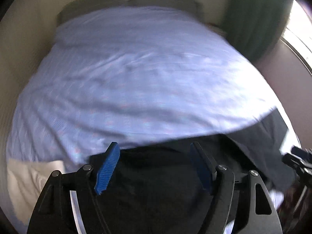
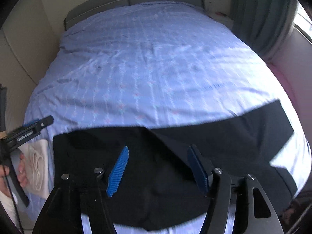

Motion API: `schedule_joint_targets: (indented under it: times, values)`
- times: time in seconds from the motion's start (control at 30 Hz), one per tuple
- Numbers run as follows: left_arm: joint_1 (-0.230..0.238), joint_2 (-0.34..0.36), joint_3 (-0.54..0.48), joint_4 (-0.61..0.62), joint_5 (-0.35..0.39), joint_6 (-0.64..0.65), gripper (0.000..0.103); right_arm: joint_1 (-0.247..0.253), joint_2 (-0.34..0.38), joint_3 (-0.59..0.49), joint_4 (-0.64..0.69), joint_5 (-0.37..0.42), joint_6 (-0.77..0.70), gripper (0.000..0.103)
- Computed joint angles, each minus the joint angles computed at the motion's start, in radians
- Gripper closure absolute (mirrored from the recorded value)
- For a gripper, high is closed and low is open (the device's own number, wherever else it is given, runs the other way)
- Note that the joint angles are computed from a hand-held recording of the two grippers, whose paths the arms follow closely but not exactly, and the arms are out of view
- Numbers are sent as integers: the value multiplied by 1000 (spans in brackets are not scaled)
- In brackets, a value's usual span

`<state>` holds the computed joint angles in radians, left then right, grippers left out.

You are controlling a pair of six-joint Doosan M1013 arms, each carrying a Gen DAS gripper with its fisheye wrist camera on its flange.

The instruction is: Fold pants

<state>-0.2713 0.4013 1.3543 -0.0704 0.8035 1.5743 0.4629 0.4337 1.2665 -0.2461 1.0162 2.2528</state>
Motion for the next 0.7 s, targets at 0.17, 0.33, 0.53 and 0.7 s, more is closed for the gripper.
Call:
schedule_joint_targets:
  times: [0.17,0.33,0.53,0.7]
  values:
    - [-93,-68,72,-71,-27,122,23,-13,-127,166,-12,5,82,39]
    - [-190,-76,74,-129,18,114,21,-56,-254,318,-16,6,164,39]
    - [-314,-34,35,-61,79,-55,21,-171,-390,474,13,-25,153,39]
    - [-394,21,3,-41,131,-244,21,-316,-459,579,129,-55,35,39]
